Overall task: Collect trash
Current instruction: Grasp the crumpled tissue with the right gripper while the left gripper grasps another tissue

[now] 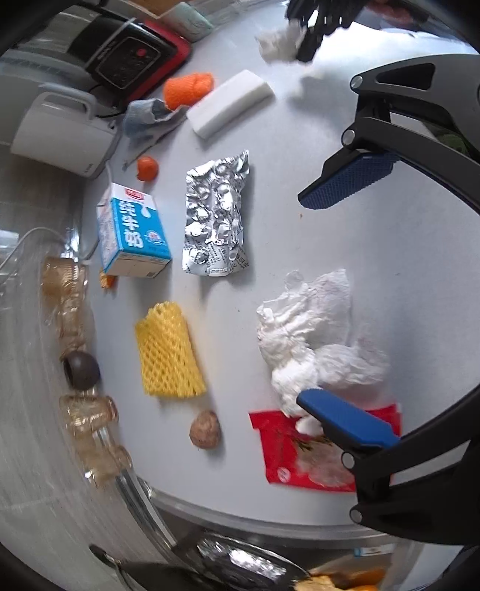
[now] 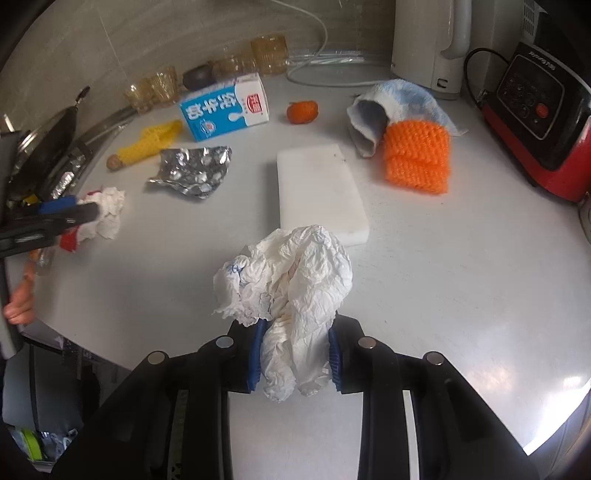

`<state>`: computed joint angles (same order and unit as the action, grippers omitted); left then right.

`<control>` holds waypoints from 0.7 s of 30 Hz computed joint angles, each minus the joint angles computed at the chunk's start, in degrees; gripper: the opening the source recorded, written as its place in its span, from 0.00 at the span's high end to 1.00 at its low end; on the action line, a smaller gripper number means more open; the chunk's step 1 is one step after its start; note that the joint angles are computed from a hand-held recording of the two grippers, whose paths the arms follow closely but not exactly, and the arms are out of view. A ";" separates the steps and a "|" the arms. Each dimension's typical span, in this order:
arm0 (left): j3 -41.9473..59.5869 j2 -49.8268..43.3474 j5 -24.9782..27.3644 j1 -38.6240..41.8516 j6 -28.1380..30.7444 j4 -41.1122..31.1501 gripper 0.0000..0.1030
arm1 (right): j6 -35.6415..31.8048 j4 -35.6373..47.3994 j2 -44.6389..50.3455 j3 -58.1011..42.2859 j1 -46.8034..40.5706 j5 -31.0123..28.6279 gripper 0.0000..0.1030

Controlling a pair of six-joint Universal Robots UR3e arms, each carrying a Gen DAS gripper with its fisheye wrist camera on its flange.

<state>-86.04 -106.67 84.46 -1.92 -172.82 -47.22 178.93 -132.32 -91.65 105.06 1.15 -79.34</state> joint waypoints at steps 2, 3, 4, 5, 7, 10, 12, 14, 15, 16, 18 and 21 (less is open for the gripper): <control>1.84 -2.57 -0.08 -0.11 0.65 -0.36 0.11 | 0.32 0.94 -1.53 0.41 -0.42 0.67 0.72; 2.58 -3.59 -0.07 -0.17 0.84 -0.52 0.13 | 0.97 1.27 -2.44 0.64 -0.21 0.65 0.71; 3.05 -4.42 0.10 -0.22 0.93 -0.49 0.14 | 1.53 1.61 -3.01 0.63 0.09 0.41 0.71; 3.55 -5.28 0.39 -0.29 1.13 -0.46 0.16 | 2.31 1.90 -3.42 0.53 0.70 -0.11 0.71; 3.51 -5.83 1.08 -0.48 1.74 0.36 0.19 | 4.13 2.30 -4.26 0.36 1.89 -1.13 0.70; 3.43 -5.75 0.08 0.10 3.74 0.46 0.30 | 8.95 2.56 -5.03 -0.40 5.09 -3.71 0.70; 4.10 -6.10 0.10 0.31 6.16 0.01 0.44 | 12.56 2.85 -5.13 -1.46 7.63 -6.30 0.69; 5.08 -6.83 0.57 0.35 8.15 -0.21 0.53 | 17.75 3.44 -4.79 -3.13 11.43 -10.57 0.69; 5.60 -7.12 0.14 0.74 9.26 -0.64 0.57 | 21.51 4.36 -4.45 -4.45 14.04 -13.41 0.68; 5.91 -7.30 -0.37 1.15 10.27 -1.03 0.59 | 23.85 4.74 -4.41 -4.98 15.53 -14.83 0.68; 6.06 -7.29 -1.60 2.02 12.91 -1.38 0.68 | 30.39 6.05 -4.19 -6.52 19.76 -18.65 0.68; 6.46 -7.66 -3.66 3.50 16.37 -1.57 0.84 | 39.33 10.24 -2.80 -9.97 26.05 -25.58 0.67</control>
<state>-79.58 -114.33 80.80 1.58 -156.45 -48.79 218.27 -122.07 -94.45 95.09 27.20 -104.92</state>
